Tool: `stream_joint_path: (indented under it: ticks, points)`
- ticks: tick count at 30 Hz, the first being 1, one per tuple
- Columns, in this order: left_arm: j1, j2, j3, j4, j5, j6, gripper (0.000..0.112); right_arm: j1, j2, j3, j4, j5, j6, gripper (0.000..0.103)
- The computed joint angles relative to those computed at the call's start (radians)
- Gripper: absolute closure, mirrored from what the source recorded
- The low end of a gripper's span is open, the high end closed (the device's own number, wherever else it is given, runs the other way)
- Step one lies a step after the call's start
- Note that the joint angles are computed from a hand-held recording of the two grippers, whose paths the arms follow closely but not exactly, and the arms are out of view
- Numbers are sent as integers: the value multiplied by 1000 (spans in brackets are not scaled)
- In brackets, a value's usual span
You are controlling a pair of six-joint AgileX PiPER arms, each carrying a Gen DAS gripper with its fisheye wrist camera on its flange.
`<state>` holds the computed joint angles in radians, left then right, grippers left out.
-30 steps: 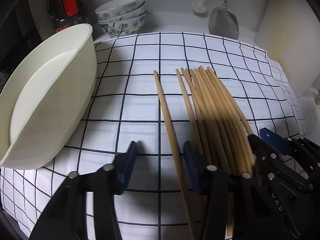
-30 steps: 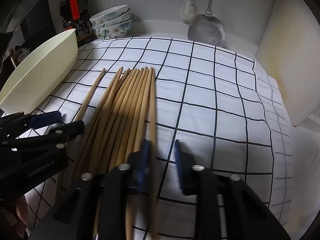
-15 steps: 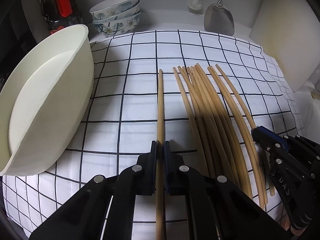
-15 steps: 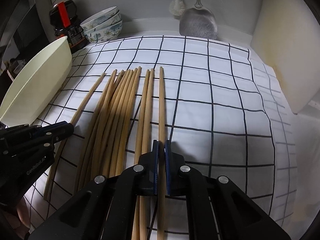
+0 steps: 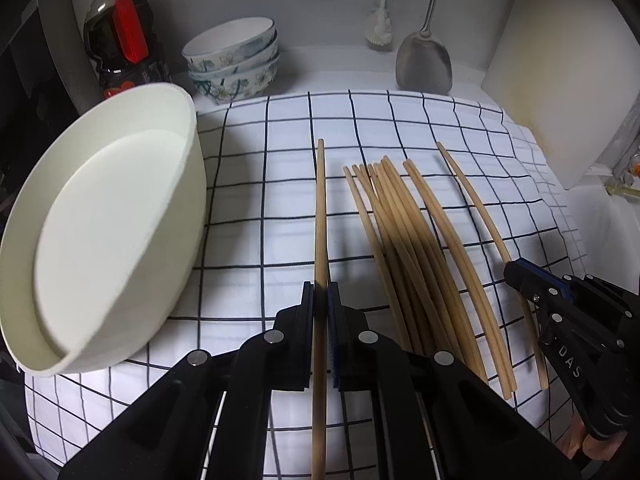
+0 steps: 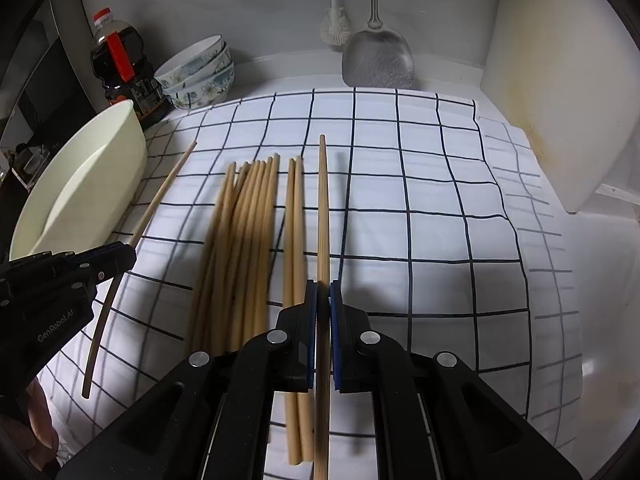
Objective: Organize utensils
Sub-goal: 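Lift both held chopsticks and carry them over the white basin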
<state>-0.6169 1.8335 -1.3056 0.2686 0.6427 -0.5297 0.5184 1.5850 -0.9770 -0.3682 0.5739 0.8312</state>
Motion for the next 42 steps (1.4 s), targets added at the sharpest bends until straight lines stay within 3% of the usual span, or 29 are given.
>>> stream_joint_path:
  ticks: [13,22,33,42]
  points:
    - [57,-135,-12,-82,38,175,105,91,-45,-126,-75,163,121,97]
    - [154,-212,-45,-163,56,321,105,161,-3,-293,-127,282,160,97]
    - [344,-272,-55,-292,67,510,105,244,181,-605,-125,383,110,97]
    - [550,-287,-49,-390,66,664,105,295,413,-959,-53,469,-9,97]
